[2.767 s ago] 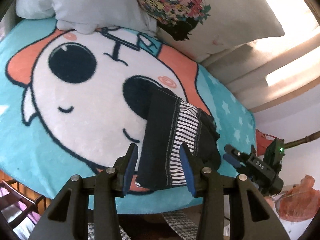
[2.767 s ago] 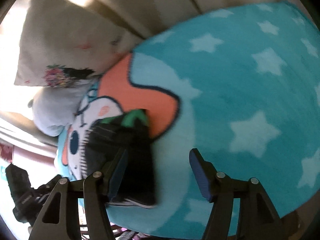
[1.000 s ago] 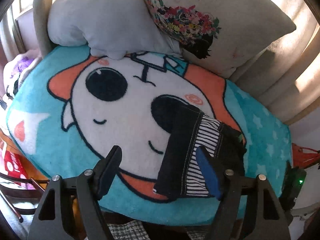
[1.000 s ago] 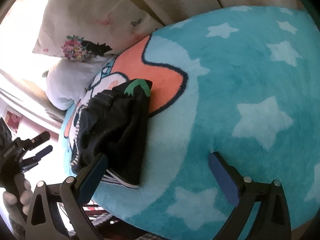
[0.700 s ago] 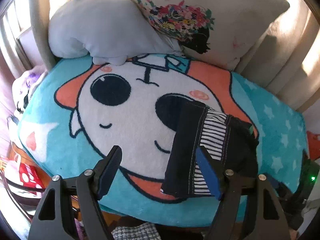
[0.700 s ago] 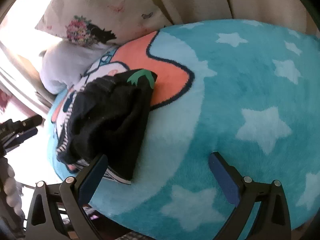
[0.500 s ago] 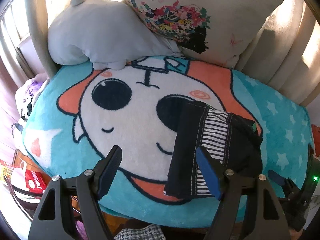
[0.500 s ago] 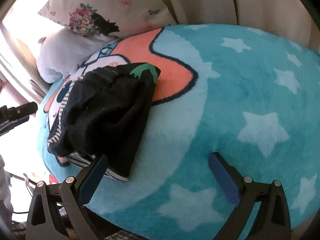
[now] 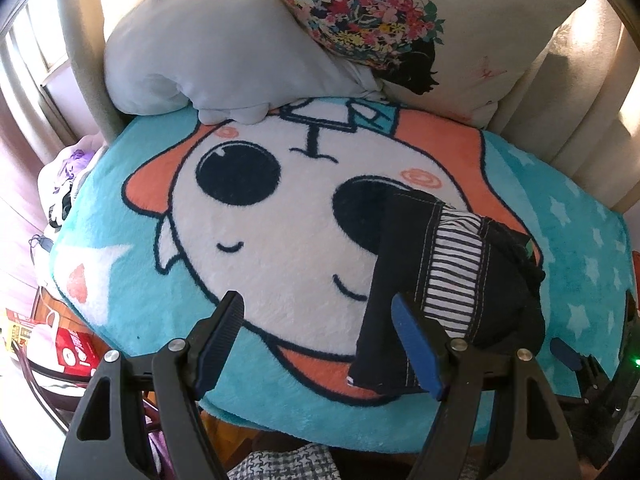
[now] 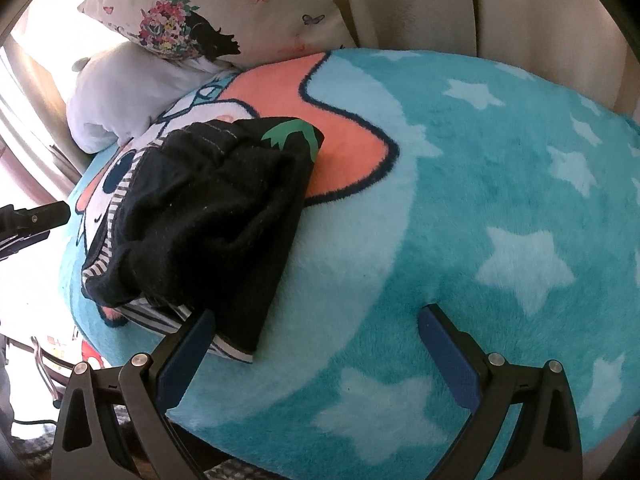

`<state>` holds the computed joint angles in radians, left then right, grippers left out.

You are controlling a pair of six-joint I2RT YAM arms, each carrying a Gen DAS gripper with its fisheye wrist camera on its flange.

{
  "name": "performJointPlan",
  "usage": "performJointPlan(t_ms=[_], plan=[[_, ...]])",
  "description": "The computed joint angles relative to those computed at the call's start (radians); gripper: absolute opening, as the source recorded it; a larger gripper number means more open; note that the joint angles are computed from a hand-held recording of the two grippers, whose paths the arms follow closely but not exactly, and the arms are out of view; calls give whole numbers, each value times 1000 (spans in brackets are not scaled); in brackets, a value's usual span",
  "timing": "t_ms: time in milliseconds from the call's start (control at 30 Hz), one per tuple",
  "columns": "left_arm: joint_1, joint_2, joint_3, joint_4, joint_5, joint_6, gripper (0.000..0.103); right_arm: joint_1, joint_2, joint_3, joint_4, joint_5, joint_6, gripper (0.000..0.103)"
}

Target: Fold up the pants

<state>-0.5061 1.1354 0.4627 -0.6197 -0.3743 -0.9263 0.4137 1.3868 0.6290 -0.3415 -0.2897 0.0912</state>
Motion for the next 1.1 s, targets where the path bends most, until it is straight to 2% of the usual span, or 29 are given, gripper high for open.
performJointPlan(t_ms=[267, 433, 567, 633, 700, 800, 900, 1000, 1100], plan=[[-18, 12, 1, 3, 1, -18, 76, -2, -14, -11, -1, 0, -25, 102], [46, -94, -56, 24, 58, 13, 76, 19, -23, -17, 1, 22, -33, 103], [257, -205, -137, 81, 255, 136, 76, 8, -19, -6, -19, 7, -54, 103], [355, -213, -164, 117, 339, 190, 76, -45, -20, 8, -46, -76, -24, 100], [452, -182, -179, 180, 438, 265, 76, -110, -15, 16, -50, -206, -2, 93], [559, -66, -179, 306, 601, 357, 76, -124, 14, 46, -55, -257, 15, 91], [629, 143, -152, 475, 776, 426, 76, -124, 67, 86, -35, -313, 60, 88], [644, 324, -104, 585, 872, 467, 76, -143, 104, 120, 11, -406, 167, 88], [656, 424, -68, 621, 926, 497, 76, -172, 124, 136, 52, -499, 259, 88]])
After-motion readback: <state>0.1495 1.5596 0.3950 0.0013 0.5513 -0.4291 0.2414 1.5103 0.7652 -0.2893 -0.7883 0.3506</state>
